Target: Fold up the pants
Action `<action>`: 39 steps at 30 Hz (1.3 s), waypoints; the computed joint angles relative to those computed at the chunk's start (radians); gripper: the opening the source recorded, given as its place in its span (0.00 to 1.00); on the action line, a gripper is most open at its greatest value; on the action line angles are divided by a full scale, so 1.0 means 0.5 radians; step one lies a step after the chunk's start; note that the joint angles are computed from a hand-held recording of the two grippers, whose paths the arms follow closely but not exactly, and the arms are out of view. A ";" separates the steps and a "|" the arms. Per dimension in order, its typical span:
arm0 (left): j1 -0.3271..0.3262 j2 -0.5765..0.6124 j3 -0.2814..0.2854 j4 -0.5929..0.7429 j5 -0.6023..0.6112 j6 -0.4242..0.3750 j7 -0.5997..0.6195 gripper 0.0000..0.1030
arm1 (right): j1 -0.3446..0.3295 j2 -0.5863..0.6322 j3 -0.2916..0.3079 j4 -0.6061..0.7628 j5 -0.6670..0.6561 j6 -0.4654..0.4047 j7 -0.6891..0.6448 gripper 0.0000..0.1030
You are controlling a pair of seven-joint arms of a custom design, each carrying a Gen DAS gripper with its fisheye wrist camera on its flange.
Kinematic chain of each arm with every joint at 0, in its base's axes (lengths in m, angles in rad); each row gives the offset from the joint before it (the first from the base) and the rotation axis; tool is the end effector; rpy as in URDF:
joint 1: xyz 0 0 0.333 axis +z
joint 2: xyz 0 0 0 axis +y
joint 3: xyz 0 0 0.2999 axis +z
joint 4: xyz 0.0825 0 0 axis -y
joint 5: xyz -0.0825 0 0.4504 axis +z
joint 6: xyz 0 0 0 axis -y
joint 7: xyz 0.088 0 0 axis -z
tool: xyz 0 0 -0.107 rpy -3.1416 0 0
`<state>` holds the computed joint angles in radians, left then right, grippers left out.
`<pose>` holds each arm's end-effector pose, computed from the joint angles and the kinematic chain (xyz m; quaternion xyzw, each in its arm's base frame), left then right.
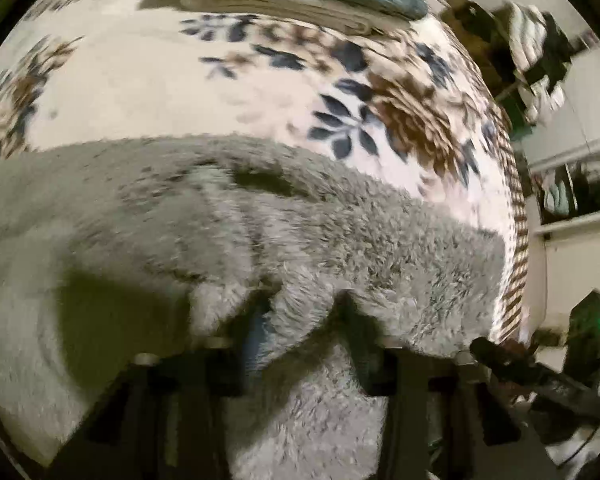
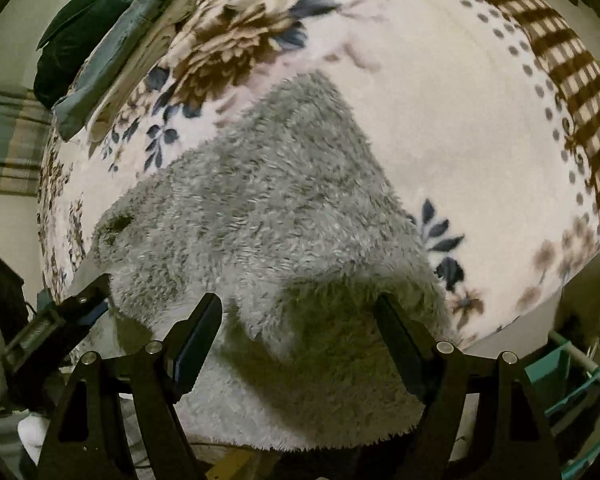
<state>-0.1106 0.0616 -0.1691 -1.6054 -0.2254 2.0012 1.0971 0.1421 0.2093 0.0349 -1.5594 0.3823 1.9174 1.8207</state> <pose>0.6460 -0.1966 0.5961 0.7754 -0.5987 0.1971 0.0385 0.6894 0.1482 0.5140 -0.6283 0.7518 0.1174 0.1622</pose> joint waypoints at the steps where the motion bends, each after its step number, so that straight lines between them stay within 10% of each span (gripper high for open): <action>1: -0.002 -0.028 0.001 -0.035 0.019 0.018 -0.011 0.07 | -0.001 -0.005 -0.001 -0.013 0.000 0.007 0.003 0.79; 13: 0.070 -0.469 0.125 -0.581 -0.345 0.203 -0.217 0.12 | 0.003 0.007 0.007 0.057 -0.036 -0.025 -0.121 0.79; 20: 0.056 -0.632 0.159 -0.788 -0.546 0.463 -0.268 0.56 | 0.021 0.037 0.009 0.126 -0.085 -0.064 -0.182 0.79; 28: 0.033 -0.309 0.095 -0.552 -0.365 0.340 -0.046 0.53 | 0.014 0.055 0.006 0.125 -0.091 -0.087 -0.182 0.79; 30: 0.028 -0.297 0.069 -0.529 -0.286 0.413 0.003 0.14 | 0.016 0.064 0.006 0.132 -0.103 -0.097 -0.186 0.79; 39: 0.042 -0.337 0.068 -0.434 -0.117 0.568 -0.090 0.12 | 0.024 0.071 0.012 0.131 -0.112 -0.113 -0.209 0.79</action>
<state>-0.0899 -0.1071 -0.1352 -1.8223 -0.2840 2.2852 1.0522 0.1543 0.2447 0.0408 -1.4941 0.3262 1.8612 1.7161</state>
